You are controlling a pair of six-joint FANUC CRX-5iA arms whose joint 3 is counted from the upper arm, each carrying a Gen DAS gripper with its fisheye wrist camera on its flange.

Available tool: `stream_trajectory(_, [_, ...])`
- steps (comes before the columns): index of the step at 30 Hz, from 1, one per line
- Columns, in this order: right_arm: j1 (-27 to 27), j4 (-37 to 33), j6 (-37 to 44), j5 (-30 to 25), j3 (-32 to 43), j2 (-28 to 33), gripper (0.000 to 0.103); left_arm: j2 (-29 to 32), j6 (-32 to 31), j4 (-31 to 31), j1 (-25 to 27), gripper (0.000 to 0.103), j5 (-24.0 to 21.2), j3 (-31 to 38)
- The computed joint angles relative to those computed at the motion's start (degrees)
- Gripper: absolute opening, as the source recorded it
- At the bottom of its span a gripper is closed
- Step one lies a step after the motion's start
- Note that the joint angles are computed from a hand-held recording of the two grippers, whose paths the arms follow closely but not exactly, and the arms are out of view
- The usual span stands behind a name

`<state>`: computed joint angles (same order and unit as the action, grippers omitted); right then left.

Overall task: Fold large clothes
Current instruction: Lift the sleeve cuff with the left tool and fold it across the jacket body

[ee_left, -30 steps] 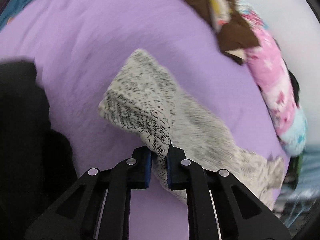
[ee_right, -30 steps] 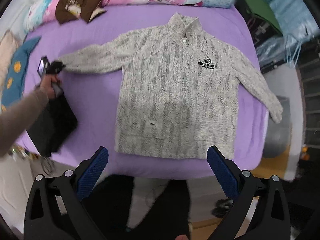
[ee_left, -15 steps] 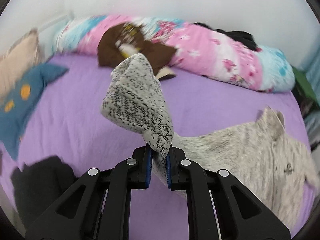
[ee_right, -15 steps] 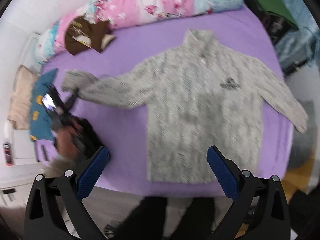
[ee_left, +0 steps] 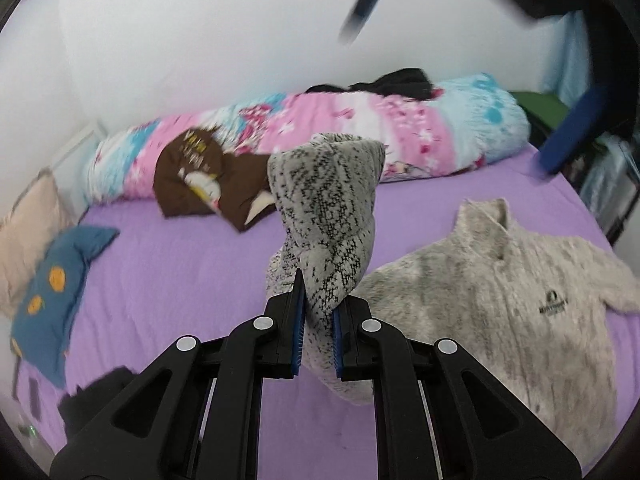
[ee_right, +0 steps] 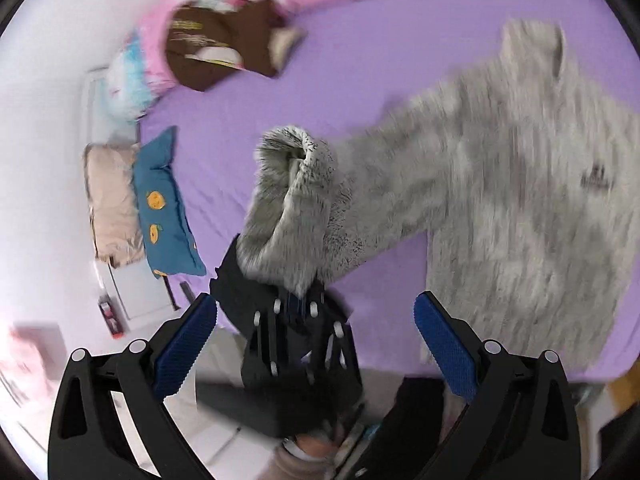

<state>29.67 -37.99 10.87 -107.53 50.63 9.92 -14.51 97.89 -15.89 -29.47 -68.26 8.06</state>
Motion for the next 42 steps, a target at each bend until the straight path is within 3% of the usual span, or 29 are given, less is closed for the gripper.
stream_trajectory(2, [-3.18, -4.41, -0.81, 5.25, -6.67, -3.3, 0.097, -0.12, 0.18, -1.12, -2.41, 0.01, 0.09, 0.13])
stream_trajectory(6, [-2.24, -0.26, 1.17, 2.47, -6.72, -3.19, 0.097, -0.64, -1.82, -2.75, -6.68, 0.01, 1.52, -0.48])
stream_trajectory(12, [-3.79, -1.02, 2.53, 3.1, -13.67, -7.3, 0.097, -0.92, -5.04, -4.15, -11.18, 0.01, 3.45, -0.79])
stream_trajectory(18, [-6.14, -2.01, 3.53, 5.63, -21.22, -12.32, 0.053, -0.5, -7.07, -4.13, -14.22, 0.01, 4.79, -0.32])
stream_trajectory(20, [-6.7, -1.56, 4.1, 7.16, -23.61, -14.37, 0.032, -0.13, -7.5, -4.35, -15.24, 0.01, 4.69, 0.07])
stream_trajectory(23, [-6.49, 0.26, 5.37, 8.97, -26.19, -17.18, 0.019, 0.96, -7.82, -5.52, -17.3, 0.01, 3.4, 1.31])
stream_trajectory(26, [-6.08, 2.78, 6.68, 9.74, -27.97, -20.07, 0.016, 2.79, -8.01, -6.52, -19.97, 0.012, 1.6, 3.33])
stream_trajectory(27, [-6.25, 3.2, 7.21, 9.82, -28.15, -20.63, 0.016, 3.28, -7.96, -6.88, -20.7, 0.017, 1.36, 3.82])
stream_trajectory(29, [-7.18, 3.93, 9.14, 11.35, -29.46, -22.66, 0.016, 4.09, -8.79, -4.86, -21.15, 0.035, 1.28, 4.23])
stream_trajectory(30, [-7.67, 5.17, 10.66, 12.04, -29.89, -23.81, 0.016, 4.36, -8.91, -4.04, -21.33, 0.052, 1.16, 4.33])
stream_trajectory(31, [-7.84, 5.82, 11.45, 12.47, -30.18, -24.51, 0.016, 4.39, -8.87, -3.36, -21.26, 0.058, 1.22, 4.23])
stream_trajectory(37, [-16.19, 4.82, 19.78, 11.99, -36.03, -30.09, 0.016, 5.74, -4.63, -0.25, -22.54, 0.058, -4.2, 4.19])
stream_trajectory(42, [-23.43, 4.45, 34.68, 11.23, -43.0, -33.12, 0.016, 5.83, -2.13, 1.41, -23.79, 0.058, -9.41, 3.16])
